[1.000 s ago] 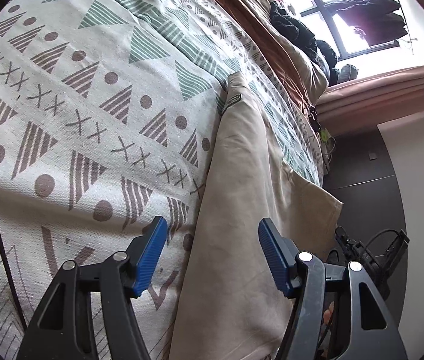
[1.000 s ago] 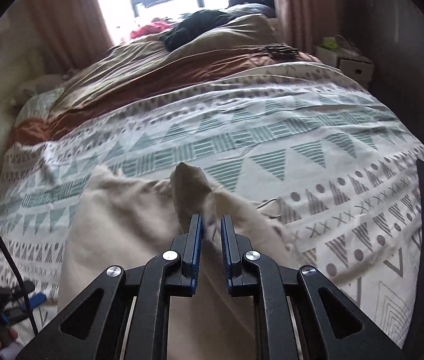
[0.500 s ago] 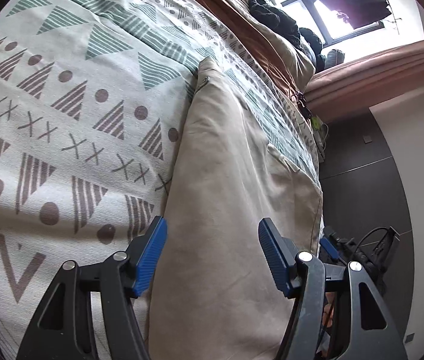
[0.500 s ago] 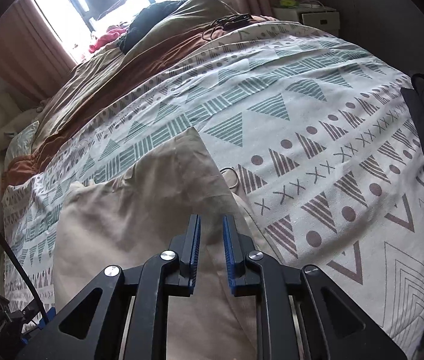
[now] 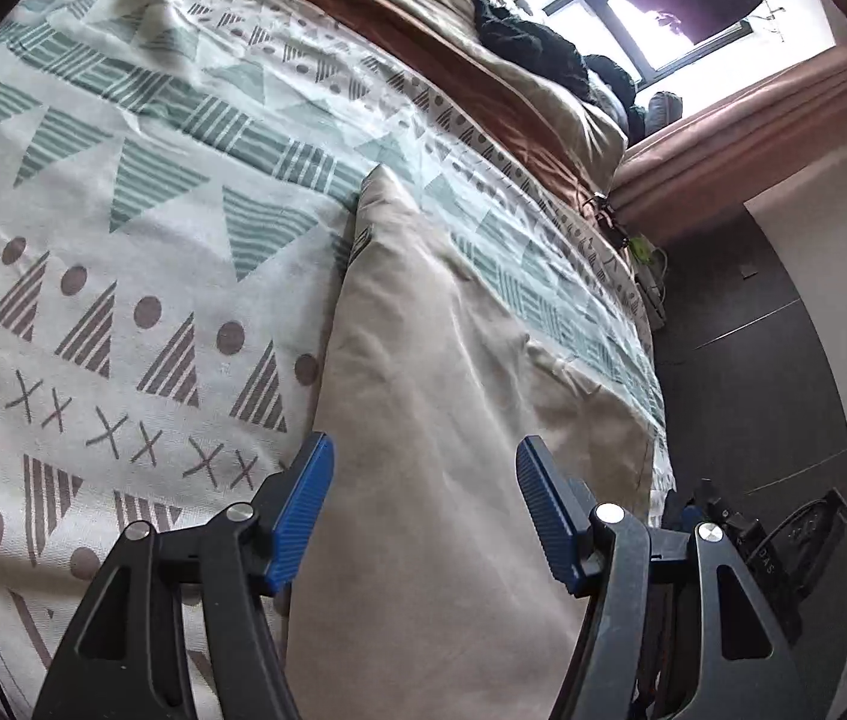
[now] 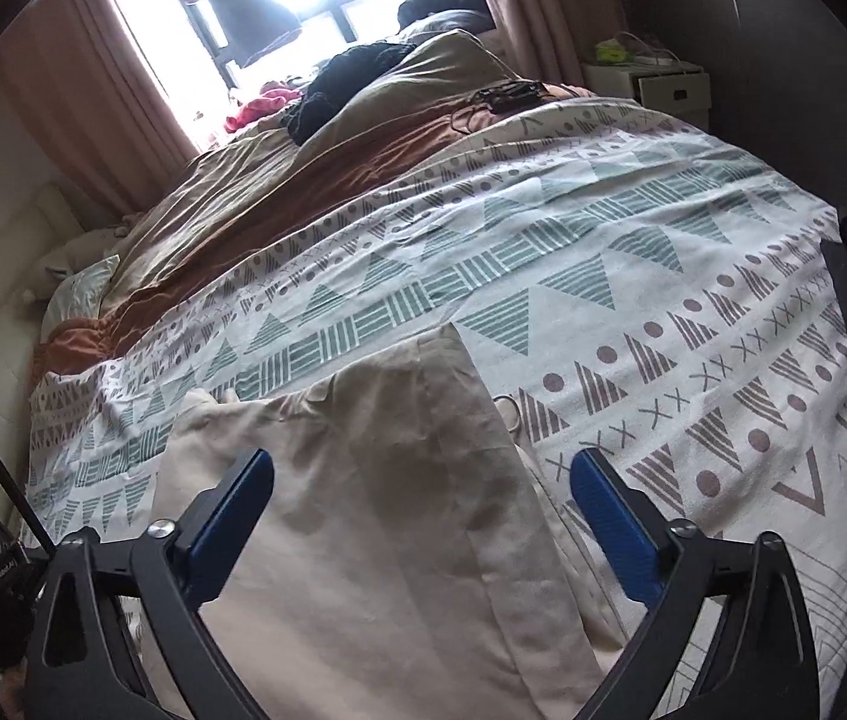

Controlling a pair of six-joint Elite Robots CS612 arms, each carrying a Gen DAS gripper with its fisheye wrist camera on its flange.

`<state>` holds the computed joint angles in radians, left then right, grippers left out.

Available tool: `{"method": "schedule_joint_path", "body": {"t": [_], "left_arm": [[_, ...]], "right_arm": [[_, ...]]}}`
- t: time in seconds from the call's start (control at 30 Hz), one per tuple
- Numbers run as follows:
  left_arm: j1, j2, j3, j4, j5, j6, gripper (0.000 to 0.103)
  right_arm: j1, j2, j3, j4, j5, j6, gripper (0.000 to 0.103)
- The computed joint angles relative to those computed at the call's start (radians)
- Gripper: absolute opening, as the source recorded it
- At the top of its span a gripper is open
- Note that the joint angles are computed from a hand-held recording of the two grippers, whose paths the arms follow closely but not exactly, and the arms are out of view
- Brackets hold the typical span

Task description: Fold large clothes

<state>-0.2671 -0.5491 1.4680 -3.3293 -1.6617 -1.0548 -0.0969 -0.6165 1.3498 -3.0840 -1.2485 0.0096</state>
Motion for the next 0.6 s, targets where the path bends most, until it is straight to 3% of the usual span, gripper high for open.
{"method": "schedule_joint_path", "body": {"t": [0.07,0.17,0.27,0.33,0.6], "left_arm": [[0.006,0.014,-0.009,-0.01,-0.042,-0.014,0.064],[0.001,0.007,-0.003,0.026,-0.011,0.01,0.064],[0.005,0.014,-0.002,0.012,-0.036,0.004,0.064],[0.005,0.016,0.0,0.014,-0.041,0.004,0.064],[0.001,0.029,-0.027,0.076,-0.057,0.016,0.064]], "right_arm": [[0.005,0.004,-0.007,0.021,0.005,-0.016,0.046],[0.012,0.017,-0.03,0.087,0.008,-0.043,0.045],[0.02,0.038,-0.068,0.161,-0.02,-0.053,0.045],[0.024,0.056,-0.095,0.192,-0.056,-0.037,0.045],[0.031,0.134,-0.255,0.33,-0.082,0.02,0.046]]}}
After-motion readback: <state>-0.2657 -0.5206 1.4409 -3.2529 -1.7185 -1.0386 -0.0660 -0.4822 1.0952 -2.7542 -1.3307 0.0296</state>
